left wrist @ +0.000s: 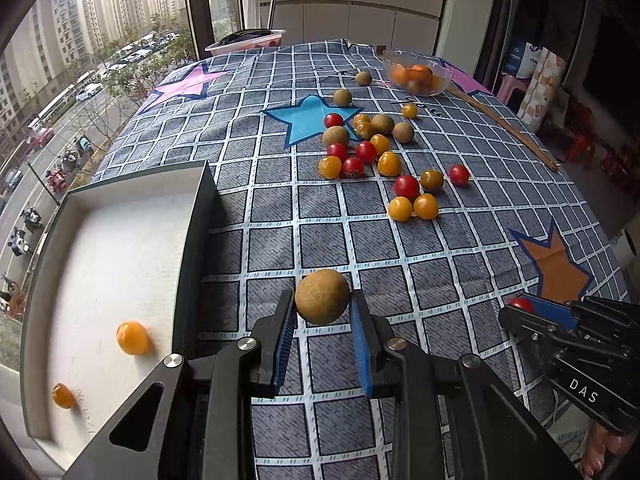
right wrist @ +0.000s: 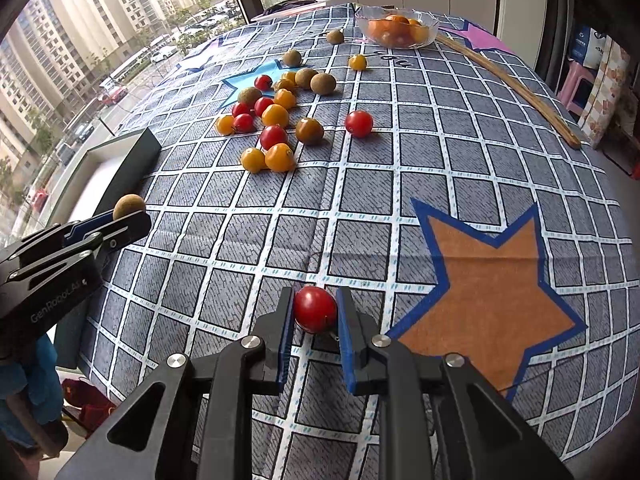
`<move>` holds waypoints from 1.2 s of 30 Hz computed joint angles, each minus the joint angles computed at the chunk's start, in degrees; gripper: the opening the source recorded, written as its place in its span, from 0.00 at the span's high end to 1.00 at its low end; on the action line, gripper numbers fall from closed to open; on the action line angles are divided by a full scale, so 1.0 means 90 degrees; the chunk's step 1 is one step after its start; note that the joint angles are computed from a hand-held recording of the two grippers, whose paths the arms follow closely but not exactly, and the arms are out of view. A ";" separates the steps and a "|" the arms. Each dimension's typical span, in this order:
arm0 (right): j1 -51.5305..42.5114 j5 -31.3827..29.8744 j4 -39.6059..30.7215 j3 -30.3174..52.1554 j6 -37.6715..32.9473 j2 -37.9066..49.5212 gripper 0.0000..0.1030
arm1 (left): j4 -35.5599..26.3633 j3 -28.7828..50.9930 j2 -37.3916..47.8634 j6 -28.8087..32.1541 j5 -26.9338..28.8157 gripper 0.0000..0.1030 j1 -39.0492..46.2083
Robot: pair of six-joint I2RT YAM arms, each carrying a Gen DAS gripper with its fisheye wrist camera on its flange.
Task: Organize fruits
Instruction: 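Grasp the brown kiwi with the left gripper while the right grasps a red tomato, then carry the kiwi and red tomato into the white tray and release both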
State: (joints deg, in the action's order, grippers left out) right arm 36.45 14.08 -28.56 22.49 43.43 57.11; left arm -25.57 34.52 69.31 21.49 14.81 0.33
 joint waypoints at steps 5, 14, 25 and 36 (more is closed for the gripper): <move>0.0371 0.0159 -0.0281 0.0043 0.0369 -0.0135 0.78 | -0.0371 -0.0200 -0.0540 0.0438 0.0265 0.72 0.0481; 0.1119 0.0590 -0.0790 0.0392 0.0942 -0.0133 0.78 | -0.0961 -0.0252 -0.1032 0.1039 0.0822 0.72 0.1316; 0.1915 0.0874 -0.0914 0.1148 0.1343 0.0666 0.78 | -0.1379 0.0048 -0.0772 0.2235 0.1467 0.72 0.3139; 0.2349 0.0552 -0.0367 0.2463 0.0962 0.2248 0.78 | -0.1035 0.0562 0.0351 0.3036 0.1721 0.72 0.4788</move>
State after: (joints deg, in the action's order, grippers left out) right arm 57.60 19.04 -31.87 44.66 52.09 77.34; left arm -34.89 39.58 72.47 48.82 30.29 43.43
